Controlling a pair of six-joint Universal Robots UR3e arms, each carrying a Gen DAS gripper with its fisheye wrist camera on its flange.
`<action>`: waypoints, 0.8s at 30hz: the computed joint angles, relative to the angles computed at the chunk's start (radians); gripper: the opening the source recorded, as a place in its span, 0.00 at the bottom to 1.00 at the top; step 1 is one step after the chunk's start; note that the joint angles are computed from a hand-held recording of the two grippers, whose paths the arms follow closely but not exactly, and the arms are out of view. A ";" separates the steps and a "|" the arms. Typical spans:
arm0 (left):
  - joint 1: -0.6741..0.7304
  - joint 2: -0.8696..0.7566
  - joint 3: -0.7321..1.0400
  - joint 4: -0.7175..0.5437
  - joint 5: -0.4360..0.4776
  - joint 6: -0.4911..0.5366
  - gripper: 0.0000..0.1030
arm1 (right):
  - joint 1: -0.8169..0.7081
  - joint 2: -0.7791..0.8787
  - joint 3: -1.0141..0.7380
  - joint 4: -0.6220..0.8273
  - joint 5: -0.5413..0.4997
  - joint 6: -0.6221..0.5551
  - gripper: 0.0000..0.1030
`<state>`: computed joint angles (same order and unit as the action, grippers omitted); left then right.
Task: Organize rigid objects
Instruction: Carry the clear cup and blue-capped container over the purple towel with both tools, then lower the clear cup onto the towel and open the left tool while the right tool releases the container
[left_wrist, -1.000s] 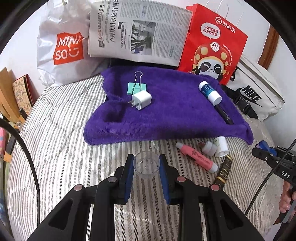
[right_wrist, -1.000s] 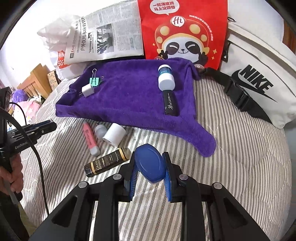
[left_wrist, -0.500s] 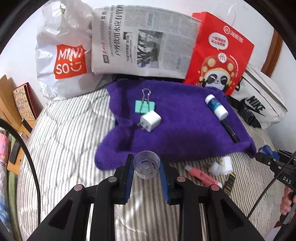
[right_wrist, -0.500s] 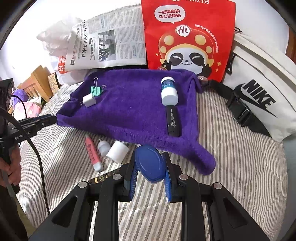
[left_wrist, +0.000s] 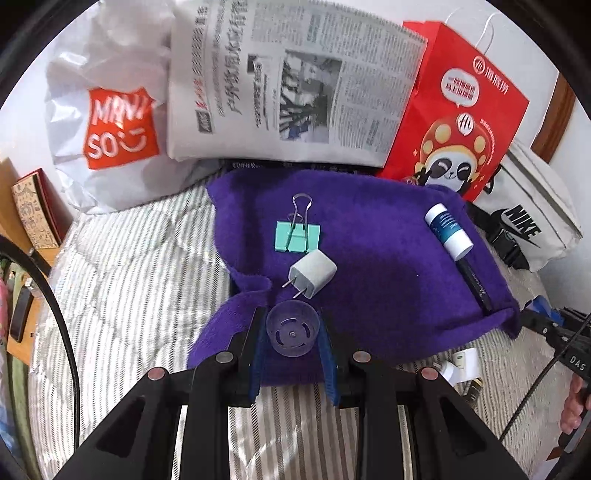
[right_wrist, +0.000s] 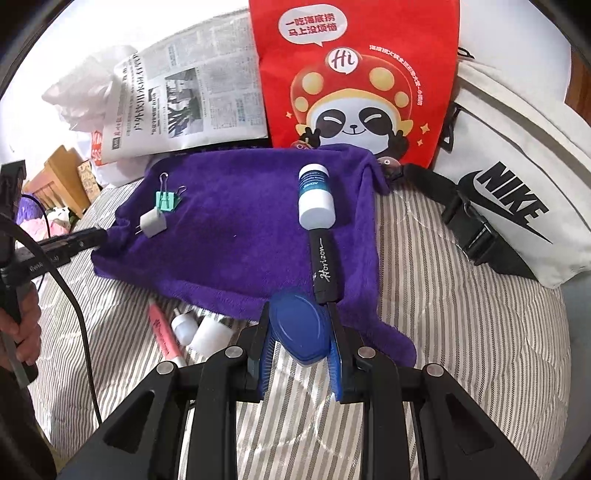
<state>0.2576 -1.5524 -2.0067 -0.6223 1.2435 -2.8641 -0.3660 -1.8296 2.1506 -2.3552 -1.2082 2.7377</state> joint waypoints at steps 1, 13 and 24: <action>0.001 -0.012 0.003 0.000 -0.002 -0.001 0.24 | 0.005 0.015 -0.005 -0.010 -0.003 0.008 0.24; -0.066 -0.175 0.096 0.006 0.077 -0.005 0.24 | 0.069 0.147 -0.055 -0.092 -0.029 0.060 0.24; -0.116 -0.221 0.121 0.038 0.137 0.010 0.25 | 0.122 0.252 -0.113 -0.157 -0.088 0.122 0.24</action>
<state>0.1415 -1.7738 -1.8860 -0.5844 1.3806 -2.8540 -0.2437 -1.5774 2.0376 -2.5119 -1.2964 2.8600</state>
